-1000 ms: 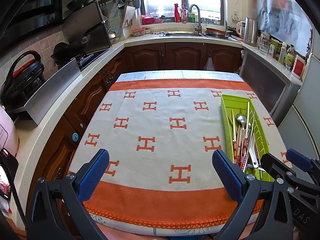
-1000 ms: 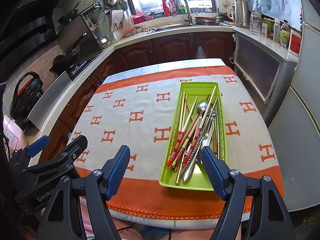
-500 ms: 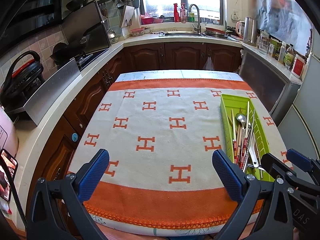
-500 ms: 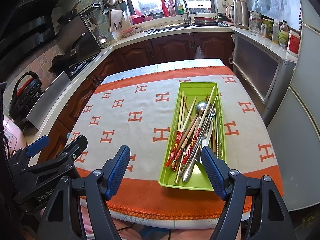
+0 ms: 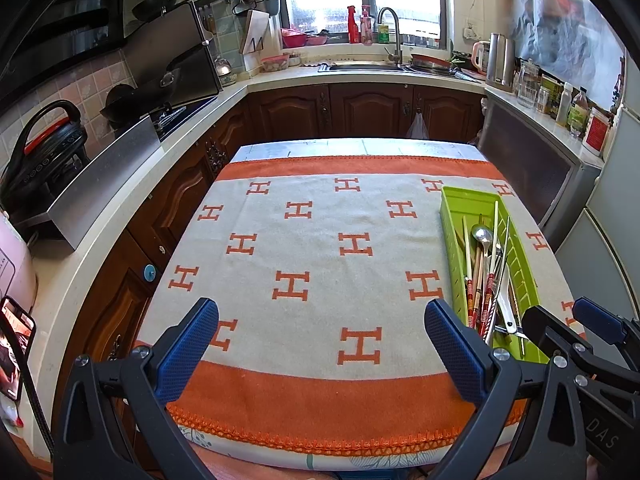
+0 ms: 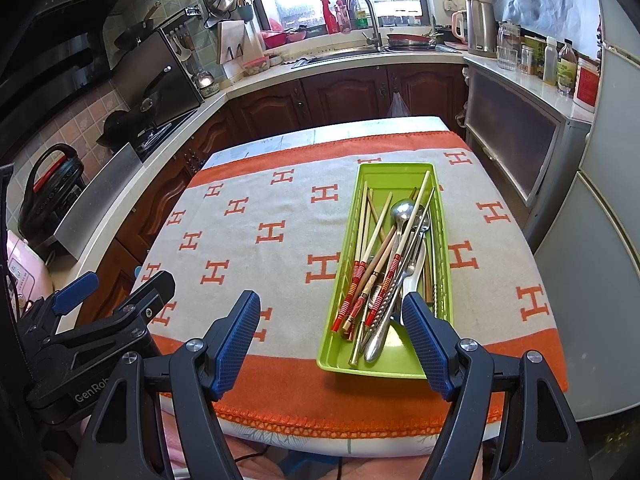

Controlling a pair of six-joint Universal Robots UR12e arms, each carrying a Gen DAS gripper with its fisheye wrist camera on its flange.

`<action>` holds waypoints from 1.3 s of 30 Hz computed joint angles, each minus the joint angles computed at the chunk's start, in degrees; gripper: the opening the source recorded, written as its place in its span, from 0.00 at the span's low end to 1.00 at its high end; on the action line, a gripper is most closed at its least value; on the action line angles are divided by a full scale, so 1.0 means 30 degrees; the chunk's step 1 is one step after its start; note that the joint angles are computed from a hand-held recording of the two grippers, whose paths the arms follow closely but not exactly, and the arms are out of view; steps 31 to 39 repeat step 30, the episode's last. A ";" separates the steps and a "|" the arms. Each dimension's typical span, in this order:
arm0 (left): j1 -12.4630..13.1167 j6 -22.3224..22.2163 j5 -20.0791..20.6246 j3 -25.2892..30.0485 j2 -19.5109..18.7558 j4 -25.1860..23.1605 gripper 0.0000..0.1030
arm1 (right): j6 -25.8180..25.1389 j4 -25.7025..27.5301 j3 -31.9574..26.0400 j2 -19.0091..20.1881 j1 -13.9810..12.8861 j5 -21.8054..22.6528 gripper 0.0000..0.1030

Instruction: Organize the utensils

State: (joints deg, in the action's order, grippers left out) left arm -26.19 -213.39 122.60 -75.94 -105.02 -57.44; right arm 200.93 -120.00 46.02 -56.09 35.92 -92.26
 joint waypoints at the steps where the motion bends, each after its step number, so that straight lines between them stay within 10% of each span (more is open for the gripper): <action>1: 0.0000 -0.0001 0.0013 0.0010 -0.0008 -0.0012 0.99 | -0.0018 -0.0004 -0.0001 0.0007 -0.0006 -0.0006 0.73; 39: 0.0305 -0.0325 -0.1082 -0.0365 0.0205 0.0034 0.99 | -0.0100 0.0033 0.0364 -0.0082 0.0085 -0.0308 0.73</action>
